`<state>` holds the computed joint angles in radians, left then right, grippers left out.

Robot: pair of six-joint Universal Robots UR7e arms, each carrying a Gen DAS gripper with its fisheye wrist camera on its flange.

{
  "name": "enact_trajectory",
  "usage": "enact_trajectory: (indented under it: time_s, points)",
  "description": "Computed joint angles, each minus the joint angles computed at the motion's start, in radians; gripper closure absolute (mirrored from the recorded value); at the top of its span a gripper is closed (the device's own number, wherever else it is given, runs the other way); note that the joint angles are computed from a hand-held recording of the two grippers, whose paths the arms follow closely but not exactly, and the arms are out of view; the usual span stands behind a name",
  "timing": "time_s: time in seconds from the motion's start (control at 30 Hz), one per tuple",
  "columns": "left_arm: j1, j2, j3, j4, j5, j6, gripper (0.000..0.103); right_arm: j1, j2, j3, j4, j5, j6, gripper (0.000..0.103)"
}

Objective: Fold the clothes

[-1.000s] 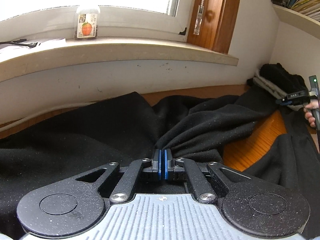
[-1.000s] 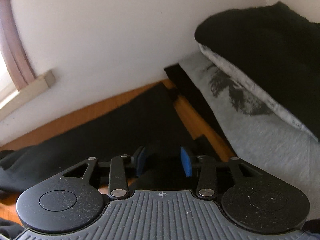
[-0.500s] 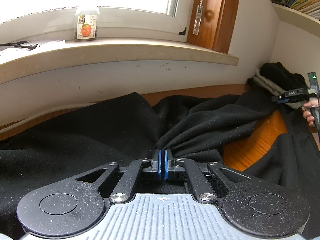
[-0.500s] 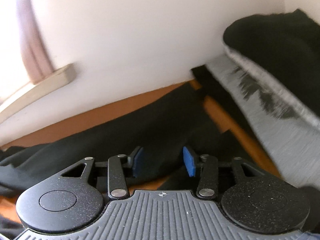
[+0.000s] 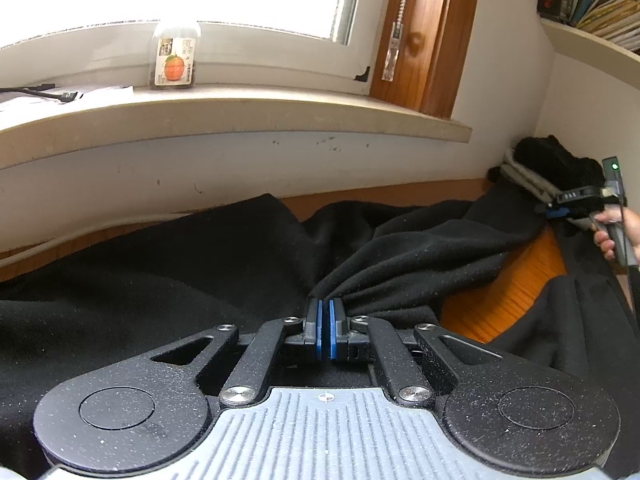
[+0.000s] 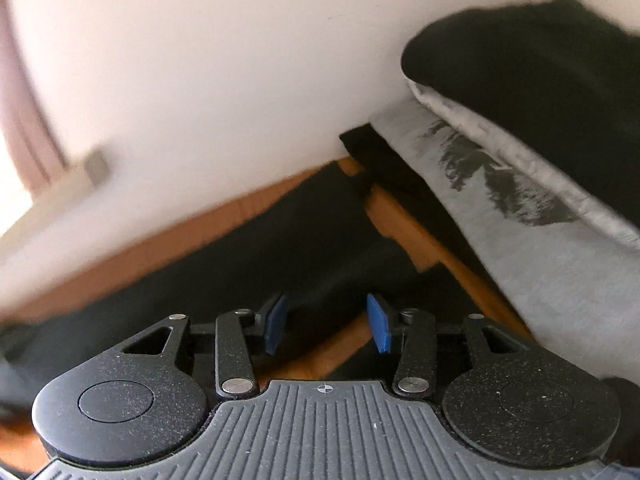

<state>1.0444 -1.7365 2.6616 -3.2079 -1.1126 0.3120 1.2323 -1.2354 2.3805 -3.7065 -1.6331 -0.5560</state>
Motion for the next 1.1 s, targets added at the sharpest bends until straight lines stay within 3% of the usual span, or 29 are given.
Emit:
enact_trajectory:
  time_s: [0.03,0.07,0.13,0.17,0.33,0.47,0.53,0.7,0.83,0.87,1.1]
  points:
    - [-0.001,0.0,0.0,-0.001,0.001,0.001,0.1,0.005,0.007,-0.008,0.0,-0.005,-0.003,0.06]
    - [-0.002,0.001,0.0,-0.002,0.004,0.003,0.1,0.008,0.012,-0.012,-0.001,-0.01,-0.014,0.075]
    - [-0.003,0.003,0.001,-0.004,0.005,0.005,0.1,0.008,0.006,-0.016,0.02,-0.017,-0.027,0.094]
    - [-0.003,0.003,0.001,-0.005,0.002,0.006,0.1,-0.004,-0.011,-0.007,0.029,0.007,-0.027,0.096]
    - [0.02,-0.002,-0.009,0.009,-0.045,0.022,0.1,-0.045,-0.167,0.066,0.073,0.131,-0.046,0.097]
    - [0.023,0.001,-0.017,0.027,-0.047,0.017,0.1,0.003,-0.233,0.053,0.136,0.129,-0.051,0.097]
    - [0.019,0.001,-0.016,0.03,-0.04,0.013,0.1,0.059,-0.185,0.004,0.143,0.078,-0.046,0.097]
    - [0.015,0.0,-0.016,0.036,-0.032,0.007,0.1,0.179,0.046,-0.171,0.128,0.001,0.023,0.097]
    - [0.017,0.0,-0.017,0.042,-0.033,-0.001,0.1,0.223,0.201,-0.29,0.077,-0.08,0.071,0.096]
    - [0.016,0.001,-0.018,0.043,-0.032,-0.003,0.1,0.23,0.235,-0.318,0.061,-0.102,0.081,0.091]
    - [0.017,0.002,-0.018,0.048,-0.031,-0.006,0.1,0.168,0.186,-0.293,0.093,-0.045,0.103,0.079]
